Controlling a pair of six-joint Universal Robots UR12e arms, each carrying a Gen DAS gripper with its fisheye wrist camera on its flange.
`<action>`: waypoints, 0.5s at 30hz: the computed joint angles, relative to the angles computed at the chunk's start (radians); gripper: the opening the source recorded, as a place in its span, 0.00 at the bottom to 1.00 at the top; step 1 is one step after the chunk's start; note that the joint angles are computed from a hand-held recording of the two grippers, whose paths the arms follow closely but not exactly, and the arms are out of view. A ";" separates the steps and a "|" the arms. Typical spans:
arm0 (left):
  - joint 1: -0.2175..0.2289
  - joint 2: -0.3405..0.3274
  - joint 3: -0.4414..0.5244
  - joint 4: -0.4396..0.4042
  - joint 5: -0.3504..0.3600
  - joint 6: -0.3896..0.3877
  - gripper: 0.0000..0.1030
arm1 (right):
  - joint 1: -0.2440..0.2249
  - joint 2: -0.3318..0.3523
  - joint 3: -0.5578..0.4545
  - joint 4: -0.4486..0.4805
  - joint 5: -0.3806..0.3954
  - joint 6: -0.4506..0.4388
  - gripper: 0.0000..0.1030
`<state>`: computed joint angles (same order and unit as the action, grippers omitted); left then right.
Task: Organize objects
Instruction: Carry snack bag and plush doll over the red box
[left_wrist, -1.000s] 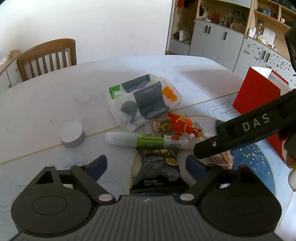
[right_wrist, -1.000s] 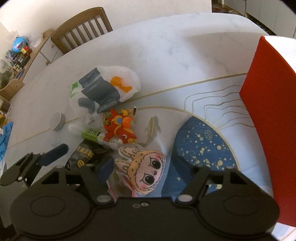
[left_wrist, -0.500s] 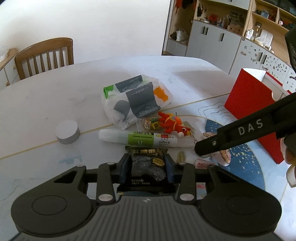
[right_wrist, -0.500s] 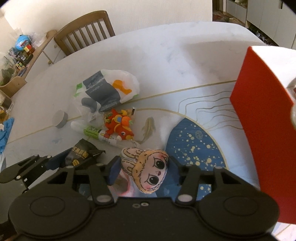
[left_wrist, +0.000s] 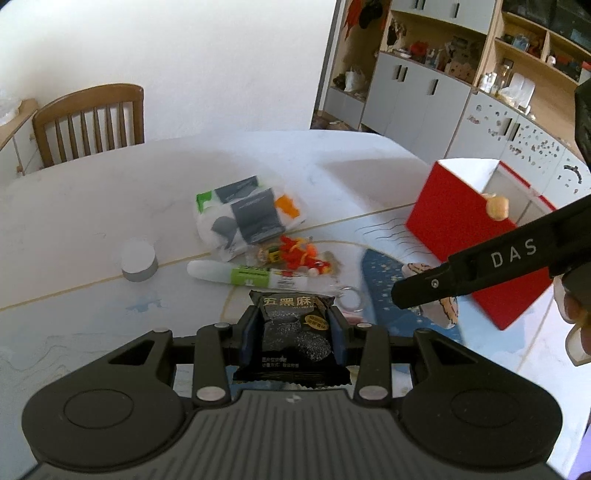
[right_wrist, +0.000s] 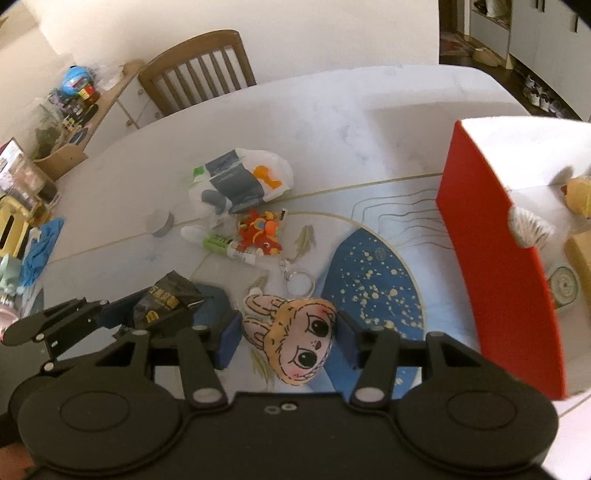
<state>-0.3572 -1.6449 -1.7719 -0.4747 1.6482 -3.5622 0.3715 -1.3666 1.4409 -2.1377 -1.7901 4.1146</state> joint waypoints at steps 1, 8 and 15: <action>-0.003 0.003 0.003 -0.005 -0.002 0.000 0.37 | 0.002 -0.005 0.001 0.000 -0.001 -0.007 0.52; -0.027 0.006 0.040 -0.030 -0.002 -0.002 0.37 | 0.004 -0.061 0.035 -0.010 0.004 -0.045 0.52; -0.060 -0.020 0.104 -0.045 -0.004 -0.004 0.37 | -0.002 -0.121 0.075 -0.008 -0.019 -0.091 0.52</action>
<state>-0.4176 -1.6649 -1.6680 -0.5198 1.6445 -3.5663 0.3693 -1.4873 1.5156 -2.1457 -1.8088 4.0241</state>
